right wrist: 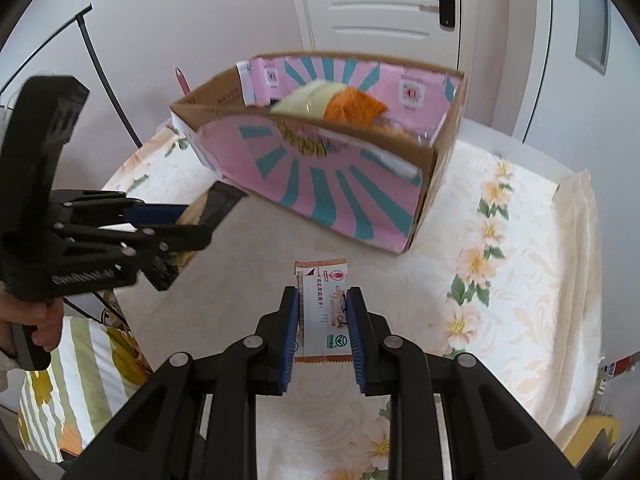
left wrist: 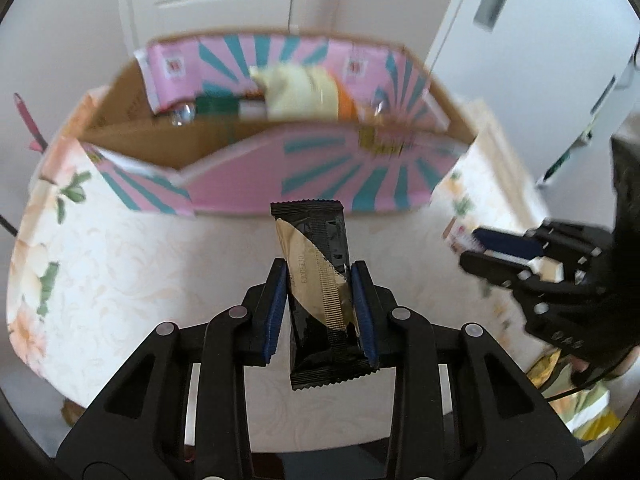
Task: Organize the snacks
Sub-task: 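Carry the black-and-gold bar and white sachet into the box and open both tools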
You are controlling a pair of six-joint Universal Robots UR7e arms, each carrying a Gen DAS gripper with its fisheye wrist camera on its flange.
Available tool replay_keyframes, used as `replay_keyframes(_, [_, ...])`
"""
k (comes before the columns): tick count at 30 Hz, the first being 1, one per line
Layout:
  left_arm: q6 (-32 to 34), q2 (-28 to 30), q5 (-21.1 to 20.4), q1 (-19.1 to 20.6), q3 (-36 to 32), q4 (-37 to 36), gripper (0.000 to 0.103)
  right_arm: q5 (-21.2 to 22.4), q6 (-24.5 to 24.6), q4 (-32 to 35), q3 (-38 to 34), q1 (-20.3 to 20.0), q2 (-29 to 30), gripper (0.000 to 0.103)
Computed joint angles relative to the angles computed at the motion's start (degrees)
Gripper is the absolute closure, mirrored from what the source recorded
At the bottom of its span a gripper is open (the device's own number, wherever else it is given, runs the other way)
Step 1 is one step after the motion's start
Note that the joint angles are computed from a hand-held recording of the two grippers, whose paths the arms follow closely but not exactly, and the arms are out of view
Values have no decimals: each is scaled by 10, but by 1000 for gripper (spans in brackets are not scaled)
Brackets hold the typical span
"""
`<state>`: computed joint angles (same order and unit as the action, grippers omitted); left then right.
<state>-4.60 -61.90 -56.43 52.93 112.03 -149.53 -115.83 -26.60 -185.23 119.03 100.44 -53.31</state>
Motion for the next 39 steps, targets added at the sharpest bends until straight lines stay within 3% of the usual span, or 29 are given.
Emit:
replay_keyframes(8, [34,-20,5,-13,-64,19,74,-5,62,30,-37,44,-16,81])
replay_keyframes(16, [103,24,-16,19,-176,37,74,-33,84,26,-139,83,19,81])
replay_keyframes(24, [145,96,-39,70,-298,108,74,-62,113,48,-244,90,83,81])
replay_keyframes(32, [177,138,-25,96,-344,150,73,-80,158,74,-305,87,133,81])
replay_keyframes(34, [190,142,-11,97,-345,152,54,-81,172,82,-311,85,138,81])
replay_keyframes(35, [196,143,-5,97,-342,146,19,-79,180,88,-314,84,140,81])
replay_keyframes(36, [202,141,-6,97,-337,134,1,-78,185,94,-320,82,144,81])
replay_keyframes(39, [205,130,-25,103,-328,121,0,-73,199,106,-327,77,150,81])
